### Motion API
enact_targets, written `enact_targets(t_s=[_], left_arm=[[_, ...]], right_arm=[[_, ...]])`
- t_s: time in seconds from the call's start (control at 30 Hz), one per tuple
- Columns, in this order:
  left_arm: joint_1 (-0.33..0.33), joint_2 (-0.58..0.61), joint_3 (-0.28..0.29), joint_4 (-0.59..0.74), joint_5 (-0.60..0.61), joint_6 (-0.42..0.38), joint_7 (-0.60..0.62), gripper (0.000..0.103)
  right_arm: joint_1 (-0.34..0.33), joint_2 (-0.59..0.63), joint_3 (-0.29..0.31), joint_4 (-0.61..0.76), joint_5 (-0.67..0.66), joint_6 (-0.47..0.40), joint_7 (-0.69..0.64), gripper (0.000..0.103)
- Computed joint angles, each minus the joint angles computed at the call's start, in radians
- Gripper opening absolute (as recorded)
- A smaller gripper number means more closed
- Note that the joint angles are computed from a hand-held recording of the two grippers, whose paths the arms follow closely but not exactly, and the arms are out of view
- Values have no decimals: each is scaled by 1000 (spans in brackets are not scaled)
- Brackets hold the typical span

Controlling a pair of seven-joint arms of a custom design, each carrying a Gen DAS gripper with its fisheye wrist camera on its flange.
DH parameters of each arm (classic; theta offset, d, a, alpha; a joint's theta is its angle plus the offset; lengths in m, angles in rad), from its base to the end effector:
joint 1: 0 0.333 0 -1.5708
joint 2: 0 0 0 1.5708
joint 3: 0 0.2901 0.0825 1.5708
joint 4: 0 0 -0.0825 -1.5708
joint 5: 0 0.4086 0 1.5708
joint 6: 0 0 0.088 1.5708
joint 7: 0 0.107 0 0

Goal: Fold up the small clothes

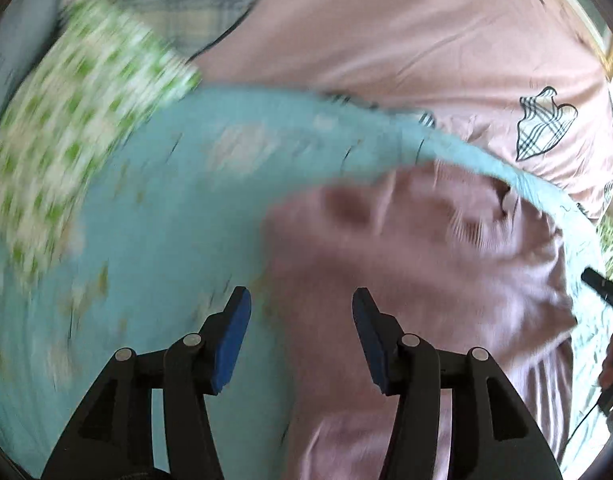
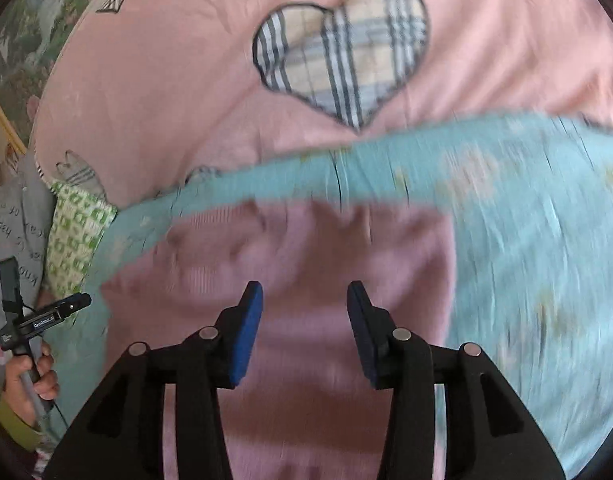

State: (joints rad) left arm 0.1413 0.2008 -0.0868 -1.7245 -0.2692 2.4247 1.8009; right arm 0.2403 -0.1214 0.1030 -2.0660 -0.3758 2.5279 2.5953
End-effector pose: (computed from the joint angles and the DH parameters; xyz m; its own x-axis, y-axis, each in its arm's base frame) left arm 0.6778 0.0397 0.4852 -0.0529 -0.9863 0.1563 -0.8658 -0.0327 -0.4994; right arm 0.5532 0.2037 0.5166 -0.3401 -0.9098 -0.2381 -0.7187 0.4147 -0.5581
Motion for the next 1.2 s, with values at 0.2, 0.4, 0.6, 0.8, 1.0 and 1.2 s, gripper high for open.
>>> enact_targets(t_s=[0.2, 0.4, 0.6, 0.8, 1.0, 1.2], left_arm=[[50, -194, 46, -277, -101, -77, 89, 53], [49, -355, 93, -465, -173, -141, 132, 54], [23, -574, 112, -676, -133, -116, 80, 62], [-4, -770, 131, -851, -95, -156, 35, 63], [-26, -912, 144, -973, -74, -186, 10, 64], [-33, -1020, 156, -1071, -54, -233, -1, 66]], right_arm=[[24, -123, 57, -148, 19, -40, 160, 45], [58, -226, 100, -233, 55, -97, 257, 45], [92, -335, 112, -320, 110, -115, 238, 46], [126, -494, 139, -435, 161, -151, 224, 48], [171, -672, 160, -560, 224, -209, 233, 50], [234, -810, 168, -665, 291, -214, 234, 50]])
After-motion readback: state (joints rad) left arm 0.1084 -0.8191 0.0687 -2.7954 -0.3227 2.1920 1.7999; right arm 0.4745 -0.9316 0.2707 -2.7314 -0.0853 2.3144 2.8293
